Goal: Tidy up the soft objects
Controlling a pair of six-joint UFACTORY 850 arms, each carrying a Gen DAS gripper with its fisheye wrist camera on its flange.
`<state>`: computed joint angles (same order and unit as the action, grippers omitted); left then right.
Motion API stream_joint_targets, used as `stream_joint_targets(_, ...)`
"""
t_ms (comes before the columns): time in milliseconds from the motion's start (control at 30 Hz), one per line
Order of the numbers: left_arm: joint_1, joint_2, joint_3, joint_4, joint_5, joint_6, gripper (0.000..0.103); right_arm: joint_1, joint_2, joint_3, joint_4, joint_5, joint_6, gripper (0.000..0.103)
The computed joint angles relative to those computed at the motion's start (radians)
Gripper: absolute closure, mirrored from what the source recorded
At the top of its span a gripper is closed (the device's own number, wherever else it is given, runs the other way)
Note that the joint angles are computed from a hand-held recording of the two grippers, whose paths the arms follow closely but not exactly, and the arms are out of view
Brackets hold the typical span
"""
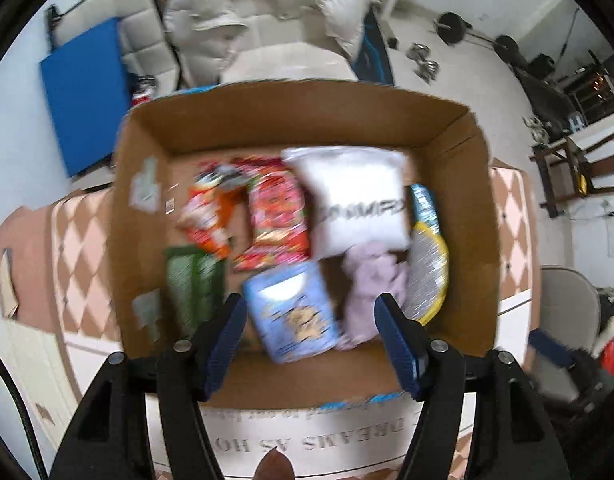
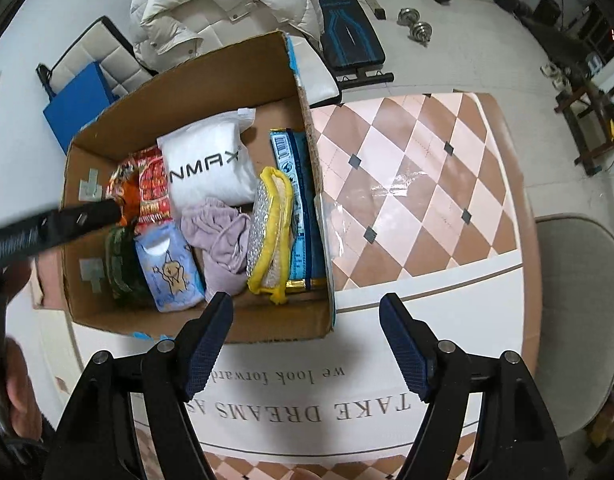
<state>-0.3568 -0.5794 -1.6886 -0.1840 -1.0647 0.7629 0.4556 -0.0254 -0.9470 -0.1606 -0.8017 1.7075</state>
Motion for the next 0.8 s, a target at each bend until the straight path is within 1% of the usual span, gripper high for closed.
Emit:
stream_joint_targets(133,0.042,0.05,0.066,0.003,0.072,0.027,0.038,0.021,-0.013,-0.022,-0.002,-0.013,0.011,0.025)
stream_joint_targets(233,0.058,0.085,0.106,0.001,0.117,0.045,0.038,0.037,-0.033,-0.05,-0.014,-0.035,0.012,0.025)
stream_joint_targets(300,0.063,0.101,0.122,-0.005,0.144,0.053,0.027,0.049,-0.051,-0.075,-0.026,-0.068,0.017,0.024)
stream_joint_targets(333,0.066,0.107,0.129,-0.007,0.153,0.061,0.016,0.052,-0.058,-0.084,-0.03,-0.077,0.016,0.019)
stream_joint_targets(367,0.068,0.115,0.139,-0.006,0.167,0.063,0.014,0.055,-0.064,-0.093,-0.035,-0.088,0.02,0.015)
stream_joint_targets(400,0.067,0.126,0.152,0.001,0.189,0.061,0.014,0.059,-0.066,-0.096,-0.043,-0.091,0.029,0.008)
stream_joint_targets(467,0.069,0.142,0.17,-0.004,0.214,0.085,0.011,0.064,-0.063,-0.1,-0.054,-0.089,0.042,0.006)
stream_joint_targets(533,0.07,0.153,0.183,0.005,0.232,0.09,0.004,0.068,-0.063,-0.104,-0.062,-0.097,0.049,0.005)
stream_joint_targets(600,0.075,0.159,0.186,-0.008,0.234,0.098,0.004,0.071,-0.064,-0.11,-0.073,-0.108,0.058,0.0)
stream_joint_targets(667,0.079,0.163,0.189,-0.017,0.234,0.102,0.004,0.076,-0.068,-0.123,-0.088,-0.141,0.067,0.0)
stream_joint_targets(733,0.084,0.171,0.193,-0.025,0.235,0.103,0.003,0.082,-0.083,-0.146,-0.102,-0.192,0.066,0.0)
stream_joint_targets(800,0.089,0.178,0.196,-0.035,0.237,0.107,0.003,0.087,-0.088,-0.157,-0.11,-0.216,0.067,0.0)
